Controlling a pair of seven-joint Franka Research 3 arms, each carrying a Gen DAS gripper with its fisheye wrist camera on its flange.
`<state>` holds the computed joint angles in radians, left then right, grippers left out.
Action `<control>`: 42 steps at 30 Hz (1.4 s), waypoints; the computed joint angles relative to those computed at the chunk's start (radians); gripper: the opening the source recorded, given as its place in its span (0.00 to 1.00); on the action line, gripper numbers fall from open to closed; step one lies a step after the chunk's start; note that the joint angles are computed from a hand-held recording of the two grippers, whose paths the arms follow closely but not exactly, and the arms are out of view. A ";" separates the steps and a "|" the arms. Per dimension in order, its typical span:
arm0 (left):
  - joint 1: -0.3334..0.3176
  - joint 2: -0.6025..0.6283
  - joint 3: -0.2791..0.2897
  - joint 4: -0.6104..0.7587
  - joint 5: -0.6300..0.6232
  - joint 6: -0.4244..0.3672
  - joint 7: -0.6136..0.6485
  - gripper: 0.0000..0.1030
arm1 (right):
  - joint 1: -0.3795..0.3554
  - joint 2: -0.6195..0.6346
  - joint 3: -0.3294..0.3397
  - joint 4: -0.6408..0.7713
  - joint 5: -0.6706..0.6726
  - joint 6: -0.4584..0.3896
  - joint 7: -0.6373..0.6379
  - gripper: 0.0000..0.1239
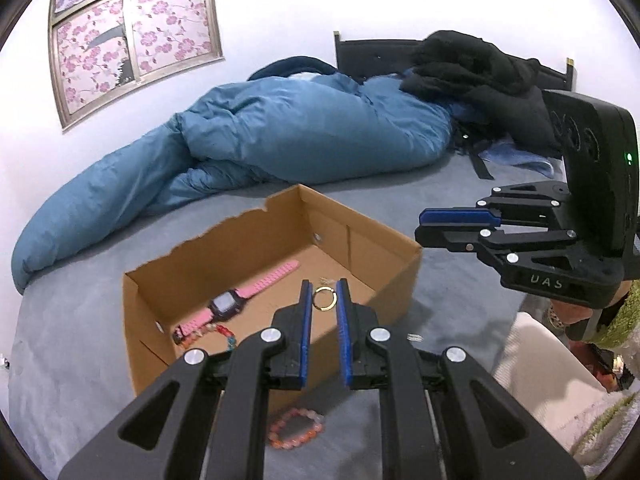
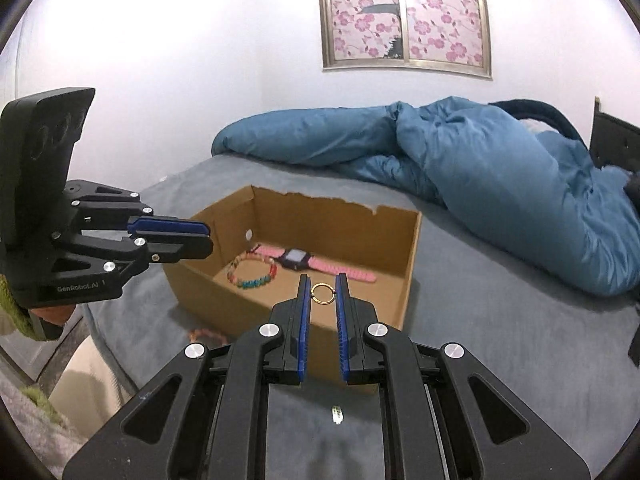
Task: Organize jewelry
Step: 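Carry both rings over the box and open both tools to drop them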
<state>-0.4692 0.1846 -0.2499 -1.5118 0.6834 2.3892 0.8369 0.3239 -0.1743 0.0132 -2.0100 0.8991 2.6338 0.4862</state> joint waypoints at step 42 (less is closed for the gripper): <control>0.076 0.144 0.055 0.101 -0.232 -0.063 0.065 0.36 | -0.041 0.295 0.090 0.273 -0.366 -0.103 0.380 0.23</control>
<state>-0.3931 0.3283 -0.1948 -1.4103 0.4509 2.3259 0.9023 0.2832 0.1207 0.1032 -1.7367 0.5326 2.5309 0.8661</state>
